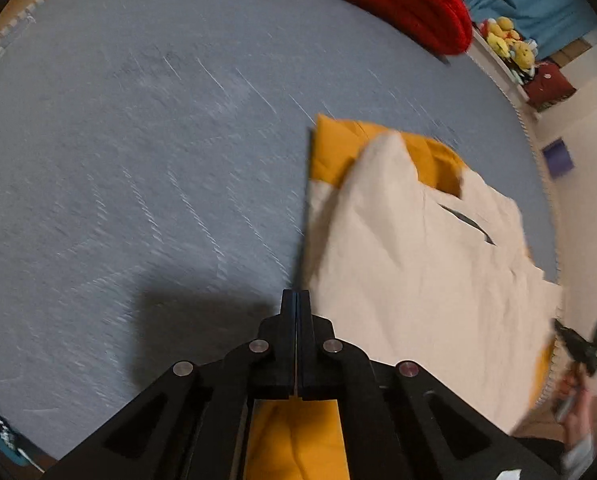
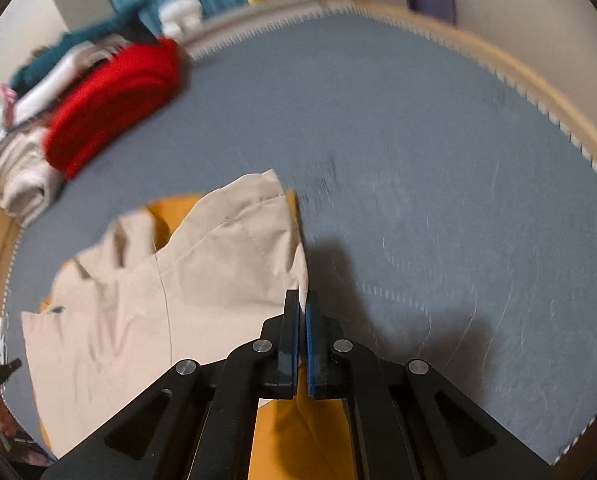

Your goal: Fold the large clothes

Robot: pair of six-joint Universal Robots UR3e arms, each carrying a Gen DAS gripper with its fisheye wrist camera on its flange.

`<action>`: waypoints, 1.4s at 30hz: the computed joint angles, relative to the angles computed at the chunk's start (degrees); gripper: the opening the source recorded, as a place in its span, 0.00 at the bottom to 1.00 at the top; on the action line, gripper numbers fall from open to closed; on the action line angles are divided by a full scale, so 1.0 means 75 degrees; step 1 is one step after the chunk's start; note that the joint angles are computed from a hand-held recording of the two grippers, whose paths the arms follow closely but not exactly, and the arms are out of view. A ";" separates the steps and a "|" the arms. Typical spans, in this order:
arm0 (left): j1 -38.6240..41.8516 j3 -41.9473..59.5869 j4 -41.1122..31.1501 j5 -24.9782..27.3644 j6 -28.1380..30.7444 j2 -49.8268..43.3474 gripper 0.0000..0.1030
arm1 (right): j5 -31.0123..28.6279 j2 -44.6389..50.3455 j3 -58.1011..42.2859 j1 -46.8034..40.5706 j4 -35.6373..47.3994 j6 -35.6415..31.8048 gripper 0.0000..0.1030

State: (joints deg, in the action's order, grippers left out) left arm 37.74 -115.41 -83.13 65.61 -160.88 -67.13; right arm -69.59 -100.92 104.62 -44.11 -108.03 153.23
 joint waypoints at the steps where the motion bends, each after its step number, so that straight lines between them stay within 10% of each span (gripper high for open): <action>1: -0.0136 0.0024 0.0126 0.0089 -0.0039 0.0005 0.01 | -0.0178 0.0121 -0.0054 0.0110 -0.0006 0.0084 0.05; 6: 0.0054 -0.0017 0.0216 -0.0316 -0.0185 0.0034 0.45 | -0.0259 0.0389 -0.0187 0.0083 0.0247 0.0129 0.22; 9: -0.0172 0.0157 0.0319 -0.0389 -0.0322 -0.0343 0.46 | -0.0304 0.0473 -0.0136 -0.0063 0.0631 -0.0026 0.49; 13: -0.0784 0.0200 0.0692 -0.0220 -0.0586 -0.0839 0.46 | -0.0778 0.0608 -0.0068 0.0149 0.0754 -0.0338 0.50; 17: -0.1289 0.0228 0.1069 0.0007 -0.0610 -0.1028 0.43 | -0.0874 0.0353 0.0158 0.0352 0.0461 -0.0469 0.38; 18: -0.1311 0.0213 0.1085 0.0030 -0.0558 -0.1018 0.30 | -0.0860 0.0297 0.0188 0.0412 0.0409 -0.0463 0.14; 20: -0.1422 0.0275 0.1097 0.0159 -0.0446 -0.1006 0.03 | -0.0778 -0.0014 0.0288 0.0438 0.0173 -0.0466 0.10; 30: -0.0732 -0.0015 0.2007 -0.0184 -0.0635 0.0250 0.01 | 0.0273 -0.1554 0.0971 0.0565 -0.2011 -0.0141 0.04; 36: -0.1238 -0.0008 0.3261 0.0403 -0.1444 -0.0271 0.00 | -0.0355 -0.0378 0.0517 0.1513 -0.3147 0.0971 0.04; 42: -0.1105 0.0383 0.2214 -0.0097 -0.0937 -0.1373 0.00 | -0.0950 0.1193 -0.0181 0.1863 -0.2715 0.1285 0.04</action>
